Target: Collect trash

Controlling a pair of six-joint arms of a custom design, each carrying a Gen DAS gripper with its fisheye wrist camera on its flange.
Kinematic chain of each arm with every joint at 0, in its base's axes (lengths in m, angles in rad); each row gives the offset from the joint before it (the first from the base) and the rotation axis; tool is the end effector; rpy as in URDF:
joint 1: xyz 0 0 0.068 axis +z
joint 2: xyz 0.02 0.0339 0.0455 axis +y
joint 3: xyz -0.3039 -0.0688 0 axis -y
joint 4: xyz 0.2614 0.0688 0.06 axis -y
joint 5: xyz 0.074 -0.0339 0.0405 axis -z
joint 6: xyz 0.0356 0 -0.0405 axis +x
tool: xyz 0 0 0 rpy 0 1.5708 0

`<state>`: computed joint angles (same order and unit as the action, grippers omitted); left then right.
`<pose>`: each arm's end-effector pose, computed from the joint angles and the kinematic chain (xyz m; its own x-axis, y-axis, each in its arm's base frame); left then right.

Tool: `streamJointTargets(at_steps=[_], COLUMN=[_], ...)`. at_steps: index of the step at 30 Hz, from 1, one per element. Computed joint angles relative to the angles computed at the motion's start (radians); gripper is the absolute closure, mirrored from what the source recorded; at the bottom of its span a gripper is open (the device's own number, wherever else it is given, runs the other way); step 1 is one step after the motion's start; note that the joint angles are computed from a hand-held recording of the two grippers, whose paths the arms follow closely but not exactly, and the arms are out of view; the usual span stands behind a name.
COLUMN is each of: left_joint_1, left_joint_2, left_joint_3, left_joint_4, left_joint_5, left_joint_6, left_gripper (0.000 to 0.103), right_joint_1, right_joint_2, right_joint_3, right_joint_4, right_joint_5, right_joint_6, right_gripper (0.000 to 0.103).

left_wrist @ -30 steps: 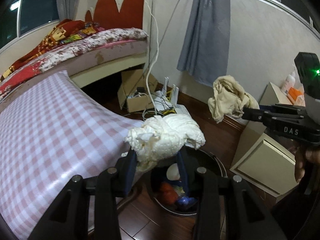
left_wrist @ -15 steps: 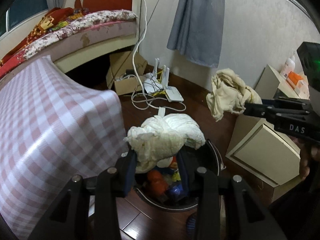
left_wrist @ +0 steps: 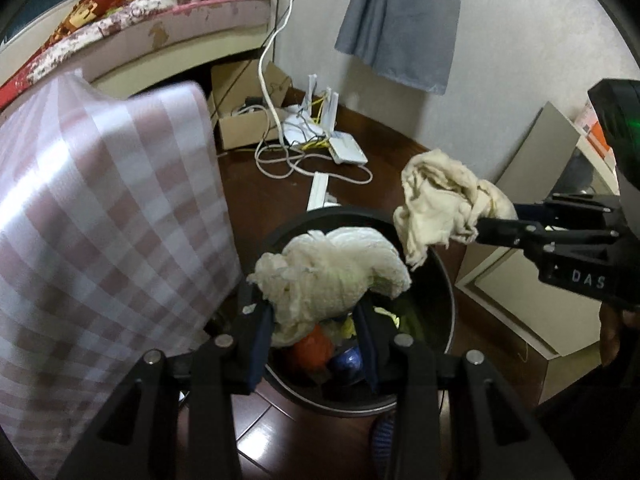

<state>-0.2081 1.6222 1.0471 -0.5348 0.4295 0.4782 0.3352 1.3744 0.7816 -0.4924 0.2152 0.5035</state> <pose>0.3246 -0.0837 0.2299 -0.6082 0.5560 -0.5665 0.7309 0.6706 -0.1265 0.2497 0.0789 0.2191 -0.8412 0.2061 -0.4999 0.2039 0.9772 0.0598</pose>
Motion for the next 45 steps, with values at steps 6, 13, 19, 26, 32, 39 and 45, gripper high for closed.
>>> streamJointTargets(at_steps=[6, 13, 19, 26, 32, 39, 45], left_joint_1=[-0.002, -0.006, 0.013, 0.009, 0.021, 0.035, 0.052], left_joint_2=[0.064, 0.130, 0.131, 0.123, 0.115, 0.080, 0.038], left_joint_3=[0.005, -0.001, -0.041, -0.047, -0.042, -0.042, -0.039], left_joint_4=[0.015, 0.069, 0.135, 0.153, 0.144, 0.128, 0.106], left_joint_5=[0.002, -0.053, -0.102, -0.116, -0.117, -0.110, -0.097], left_joint_6=[-0.027, -0.075, -0.107, -0.114, -0.107, -0.092, -0.077], left_gripper=[0.060, 0.007, 0.001, 0.001, 0.001, 0.001, 0.001], right_joint_1=[-0.021, -0.065, -0.090, -0.060, -0.052, -0.029, 0.005], right_joint_2=[0.110, 0.259, 0.285, 0.304, 0.299, 0.281, 0.241], right_joint_3=[0.020, 0.041, 0.039, 0.053, 0.061, 0.071, 0.084], right_joint_4=[0.043, 0.058, 0.041, 0.029, 0.028, 0.015, -0.012], right_joint_5=[-0.039, -0.038, -0.014, -0.003, 0.005, 0.020, 0.045], right_joint_6=[-0.034, -0.066, -0.060, -0.063, -0.066, -0.057, -0.047], right_gripper=[0.075, 0.009, 0.001, 0.001, 0.001, 0.001, 0.001])
